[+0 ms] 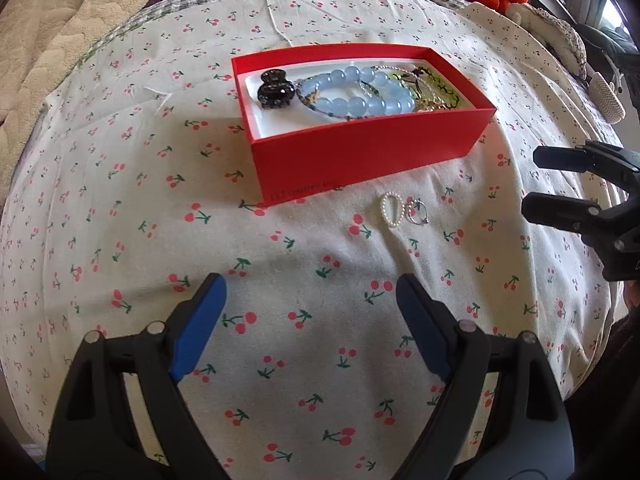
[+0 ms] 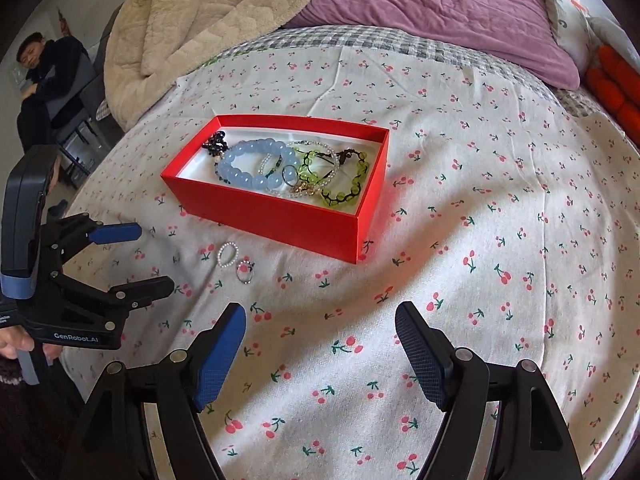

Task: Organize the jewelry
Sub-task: 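Move the left gripper to the white pearl ring and close on it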

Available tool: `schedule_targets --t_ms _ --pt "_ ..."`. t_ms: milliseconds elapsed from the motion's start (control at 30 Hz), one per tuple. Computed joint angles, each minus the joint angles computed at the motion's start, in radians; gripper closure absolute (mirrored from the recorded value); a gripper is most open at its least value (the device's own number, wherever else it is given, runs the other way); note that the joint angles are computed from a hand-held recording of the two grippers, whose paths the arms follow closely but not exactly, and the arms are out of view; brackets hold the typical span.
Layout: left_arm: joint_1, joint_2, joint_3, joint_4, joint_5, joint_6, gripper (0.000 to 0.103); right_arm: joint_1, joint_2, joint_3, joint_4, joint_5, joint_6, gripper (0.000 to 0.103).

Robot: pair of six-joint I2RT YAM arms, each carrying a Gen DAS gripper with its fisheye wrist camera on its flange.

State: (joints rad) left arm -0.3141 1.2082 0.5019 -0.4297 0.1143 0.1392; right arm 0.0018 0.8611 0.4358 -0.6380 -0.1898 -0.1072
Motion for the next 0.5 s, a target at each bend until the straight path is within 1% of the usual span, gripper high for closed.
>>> schedule_targets --t_ms 200,300,367,433,500 --pt "-0.012 0.01 -0.033 0.076 0.036 -0.013 0.016 0.0 0.021 -0.032 0.029 0.024 -0.019 0.025" --pt "-0.032 0.013 -0.044 0.098 0.045 -0.015 0.017 0.002 0.02 -0.042 0.037 0.03 -0.028 0.025" --pt "-0.051 0.01 -0.049 0.109 0.053 -0.01 0.022 0.006 0.022 -0.048 0.049 0.037 -0.033 0.024" --pt "-0.07 0.014 -0.049 0.124 0.052 -0.005 0.032 0.016 0.025 -0.061 0.079 0.05 -0.043 0.024" --pt "-0.081 0.038 -0.044 0.143 0.06 0.001 0.039 0.033 0.045 -0.075 0.116 0.071 -0.048 0.025"
